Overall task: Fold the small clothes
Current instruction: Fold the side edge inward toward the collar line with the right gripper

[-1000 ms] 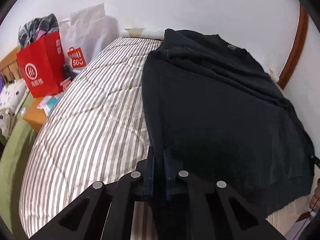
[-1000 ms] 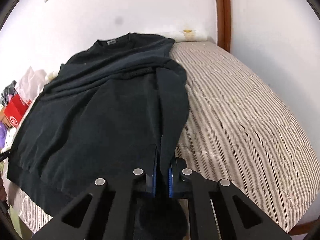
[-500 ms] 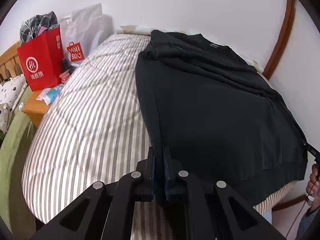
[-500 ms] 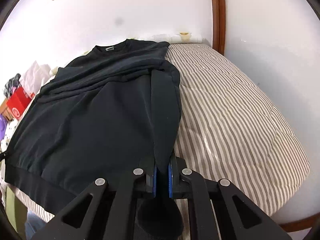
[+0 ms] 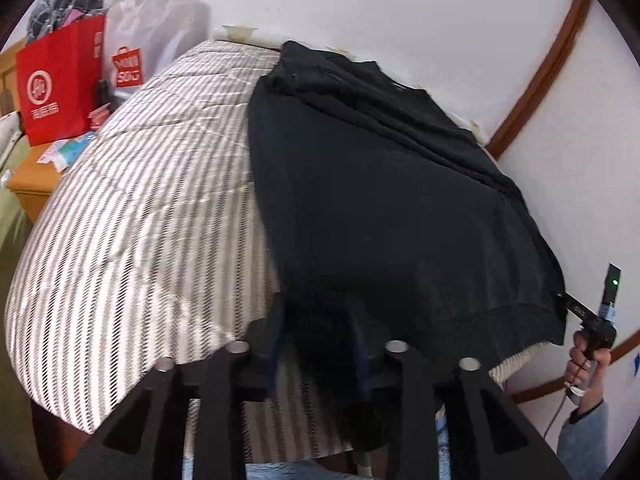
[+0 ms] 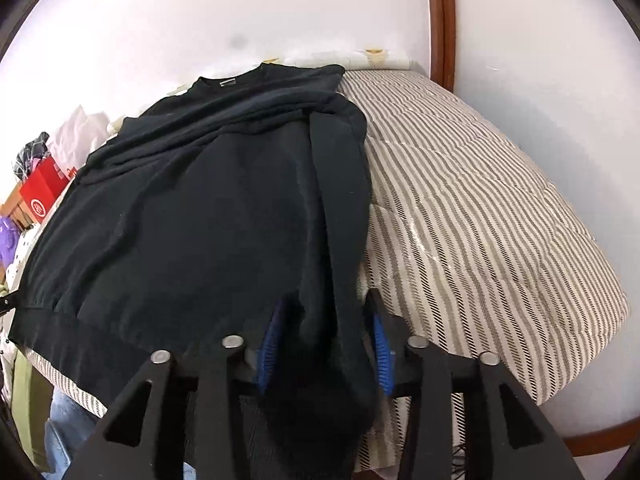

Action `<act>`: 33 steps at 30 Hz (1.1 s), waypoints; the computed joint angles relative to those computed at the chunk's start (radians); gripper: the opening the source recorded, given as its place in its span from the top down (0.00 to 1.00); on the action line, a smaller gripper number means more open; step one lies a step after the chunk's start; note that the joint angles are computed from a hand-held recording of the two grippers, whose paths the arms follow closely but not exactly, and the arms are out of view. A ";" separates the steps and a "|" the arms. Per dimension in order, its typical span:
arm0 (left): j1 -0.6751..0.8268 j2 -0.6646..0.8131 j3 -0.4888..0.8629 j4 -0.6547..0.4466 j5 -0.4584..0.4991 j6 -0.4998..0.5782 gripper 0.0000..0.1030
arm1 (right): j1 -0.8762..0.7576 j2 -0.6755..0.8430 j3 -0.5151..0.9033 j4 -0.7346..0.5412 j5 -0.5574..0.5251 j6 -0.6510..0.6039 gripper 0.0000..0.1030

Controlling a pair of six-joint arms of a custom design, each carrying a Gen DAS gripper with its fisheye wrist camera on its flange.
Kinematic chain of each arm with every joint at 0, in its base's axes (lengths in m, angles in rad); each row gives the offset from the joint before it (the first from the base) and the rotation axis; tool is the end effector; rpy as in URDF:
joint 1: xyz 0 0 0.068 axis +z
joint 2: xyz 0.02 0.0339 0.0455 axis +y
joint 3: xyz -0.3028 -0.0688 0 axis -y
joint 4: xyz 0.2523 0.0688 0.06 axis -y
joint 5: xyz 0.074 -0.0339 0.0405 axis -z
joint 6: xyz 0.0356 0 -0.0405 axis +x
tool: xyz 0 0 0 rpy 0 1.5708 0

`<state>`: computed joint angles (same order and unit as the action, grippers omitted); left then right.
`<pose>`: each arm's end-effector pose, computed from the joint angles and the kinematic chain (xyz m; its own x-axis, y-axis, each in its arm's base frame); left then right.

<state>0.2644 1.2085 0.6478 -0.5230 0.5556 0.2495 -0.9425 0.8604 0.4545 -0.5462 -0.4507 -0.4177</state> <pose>0.2048 0.0360 0.2212 -0.8226 -0.0054 -0.5687 0.2264 0.9142 -0.3361 0.0946 -0.1038 0.2122 -0.6728 0.3049 -0.6741 0.3357 0.9378 0.0891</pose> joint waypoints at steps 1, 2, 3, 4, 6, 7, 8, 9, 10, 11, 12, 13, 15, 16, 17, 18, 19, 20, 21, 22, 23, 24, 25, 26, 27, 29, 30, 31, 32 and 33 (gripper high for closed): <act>-0.011 -0.001 -0.001 0.008 -0.008 -0.008 0.65 | 0.018 0.002 -0.001 0.011 0.007 0.024 0.54; -0.031 -0.002 -0.004 0.028 -0.029 -0.027 0.65 | 0.037 0.003 -0.004 0.026 0.019 0.045 0.52; -0.050 -0.001 -0.007 0.049 -0.046 -0.046 0.65 | 0.067 0.004 -0.009 0.047 0.044 0.073 0.52; -0.062 0.004 -0.008 0.069 -0.055 -0.060 0.65 | 0.102 0.006 -0.014 0.075 0.072 0.107 0.52; -0.081 0.029 -0.001 0.107 -0.064 -0.097 0.65 | 0.131 0.016 -0.017 0.098 0.077 0.140 0.50; -0.089 0.046 0.007 0.123 -0.065 -0.119 0.65 | 0.157 0.022 -0.019 0.118 0.094 0.172 0.50; -0.091 0.063 0.017 0.131 -0.063 -0.131 0.65 | 0.175 0.031 -0.019 0.131 0.105 0.191 0.50; -0.095 0.076 0.024 0.140 -0.063 -0.146 0.65 | 0.194 0.039 -0.019 0.145 0.117 0.210 0.49; -0.103 0.085 0.028 0.149 -0.064 -0.161 0.65 | 0.212 0.049 -0.018 0.160 0.124 0.229 0.49; -0.110 0.100 0.038 0.153 -0.065 -0.173 0.65 | 0.228 0.060 -0.017 0.173 0.130 0.245 0.49; -0.113 0.107 0.044 0.152 -0.065 -0.176 0.65 | 0.230 0.067 -0.013 0.176 0.125 0.246 0.49; -0.113 0.111 0.048 0.147 -0.065 -0.176 0.65 | 0.234 0.072 -0.011 0.176 0.124 0.247 0.49; -0.103 0.111 0.051 0.123 -0.041 -0.150 0.65 | 0.226 0.077 -0.003 0.158 0.102 0.230 0.49; -0.093 0.106 0.050 0.102 -0.022 -0.123 0.65 | 0.203 0.071 0.001 0.133 0.071 0.202 0.49; -0.082 0.102 0.049 0.081 -0.006 -0.096 0.65 | 0.185 0.064 0.001 0.113 0.050 0.183 0.49; -0.071 0.095 0.046 0.061 0.010 -0.070 0.65 | 0.162 0.051 0.001 0.086 0.025 0.157 0.49; -0.062 0.089 0.042 0.040 0.025 -0.043 0.65 | 0.130 0.036 0.001 0.051 -0.009 0.121 0.49; -0.054 0.070 0.029 0.029 0.032 -0.020 0.65 | 0.111 0.024 -0.002 0.031 -0.028 0.099 0.49; -0.056 0.056 0.017 0.032 0.028 -0.014 0.64 | 0.098 0.013 -0.006 0.017 -0.038 0.080 0.49; -0.062 0.041 0.003 0.044 0.019 -0.012 0.64 | 0.096 0.004 -0.011 0.016 -0.038 0.070 0.49; -0.072 0.034 -0.004 0.058 0.007 -0.018 0.63 | 0.103 -0.001 -0.016 0.024 -0.032 0.074 0.49; -0.085 0.038 -0.003 0.071 -0.004 -0.038 0.62 | 0.118 -0.002 -0.020 0.040 -0.018 0.096 0.49; -0.107 0.045 0.001 0.091 -0.020 -0.072 0.62 | 0.136 -0.003 -0.022 0.054 -0.001 0.121 0.49; -0.128 0.052 0.003 0.113 -0.041 -0.111 0.62 | 0.167 -0.006 -0.028 0.078 0.031 0.160 0.52; -0.146 0.059 0.004 0.135 -0.059 -0.138 0.62 | 0.194 -0.010 -0.035 0.103 0.061 0.191 0.63; -0.204 0.059 0.009 0.159 -0.156 -0.192 0.77 | 0.265 -0.016 -0.048 0.154 0.169 0.258 0.89; -0.230 0.060 0.016 0.155 -0.212 -0.203 0.84 | 0.256 -0.014 -0.043 0.148 0.161 0.254 0.90; -0.243 0.060 0.021 0.147 -0.249 -0.202 0.90 | 0.206 -0.010 -0.031 0.124 0.103 0.232 0.91; -0.227 0.053 0.023 0.137 -0.232 -0.193 0.92 | 0.162 -0.019 -0.024 0.102 0.060 0.210 0.92; -0.206 0.043 0.023 0.127 -0.207 -0.184 0.93 | 0.114 -0.034 -0.016 0.074 0.018 0.180 0.92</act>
<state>0.0580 1.2516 0.6711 -0.3959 0.3486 0.0657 -0.8282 0.8263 0.4382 -0.4725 -0.4325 -0.2373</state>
